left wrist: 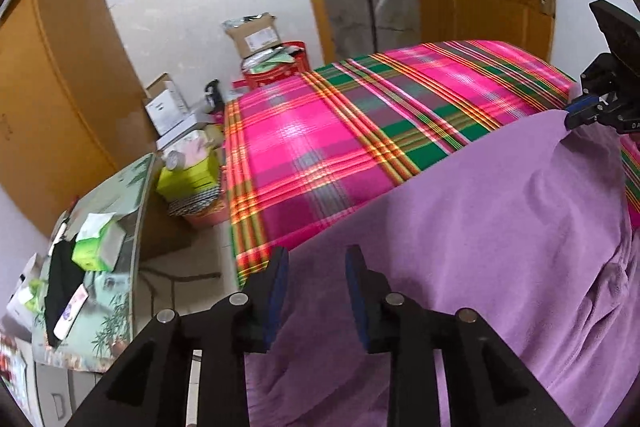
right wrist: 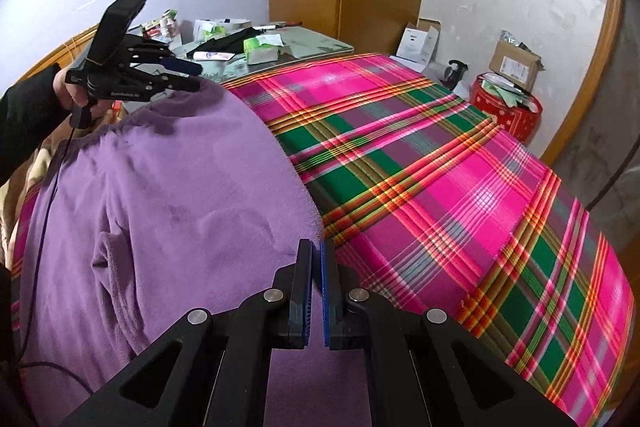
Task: Fold clothes
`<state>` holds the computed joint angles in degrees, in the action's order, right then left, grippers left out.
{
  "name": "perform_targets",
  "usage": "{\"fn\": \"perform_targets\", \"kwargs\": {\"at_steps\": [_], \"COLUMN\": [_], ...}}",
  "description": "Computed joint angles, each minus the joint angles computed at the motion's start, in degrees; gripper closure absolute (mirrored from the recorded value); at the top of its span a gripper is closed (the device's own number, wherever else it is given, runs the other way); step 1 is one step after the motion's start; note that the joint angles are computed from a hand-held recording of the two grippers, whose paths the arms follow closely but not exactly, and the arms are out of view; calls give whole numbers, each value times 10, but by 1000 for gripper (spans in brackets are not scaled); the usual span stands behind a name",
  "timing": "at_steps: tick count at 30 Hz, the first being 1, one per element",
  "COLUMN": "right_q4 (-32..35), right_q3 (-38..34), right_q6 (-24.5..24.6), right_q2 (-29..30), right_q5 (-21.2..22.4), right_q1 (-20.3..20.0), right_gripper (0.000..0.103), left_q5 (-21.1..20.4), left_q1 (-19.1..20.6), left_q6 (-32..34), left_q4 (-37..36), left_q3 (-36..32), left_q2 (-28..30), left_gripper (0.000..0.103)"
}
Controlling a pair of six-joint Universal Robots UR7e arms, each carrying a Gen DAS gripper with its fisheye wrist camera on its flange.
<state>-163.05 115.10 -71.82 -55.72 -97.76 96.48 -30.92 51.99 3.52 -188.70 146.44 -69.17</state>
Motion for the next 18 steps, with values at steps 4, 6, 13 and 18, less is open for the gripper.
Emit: {"fn": "perform_targets", "kwargs": {"at_steps": [4, 6, 13, 18], "right_q4": [2, 3, 5, 6], "right_q3": [11, 16, 22, 24], "right_q6": [-4, -8, -9, -6], "right_q2": [-10, -14, -19, -21], "right_q5": [6, 8, 11, 13], "right_q1": [-5, -6, -10, -11], "right_gripper": [99, 99, 99, 99], "left_q5": [3, 6, -1, -8], "left_q1": [7, 9, 22, 24], "left_q6": [13, 25, 41, 42], "left_q4": [-11, -21, -3, 10], "left_q3": [-10, -14, -31, -32], "left_q2": [14, 20, 34, 43], "left_gripper": [73, 73, 73, 87]}}
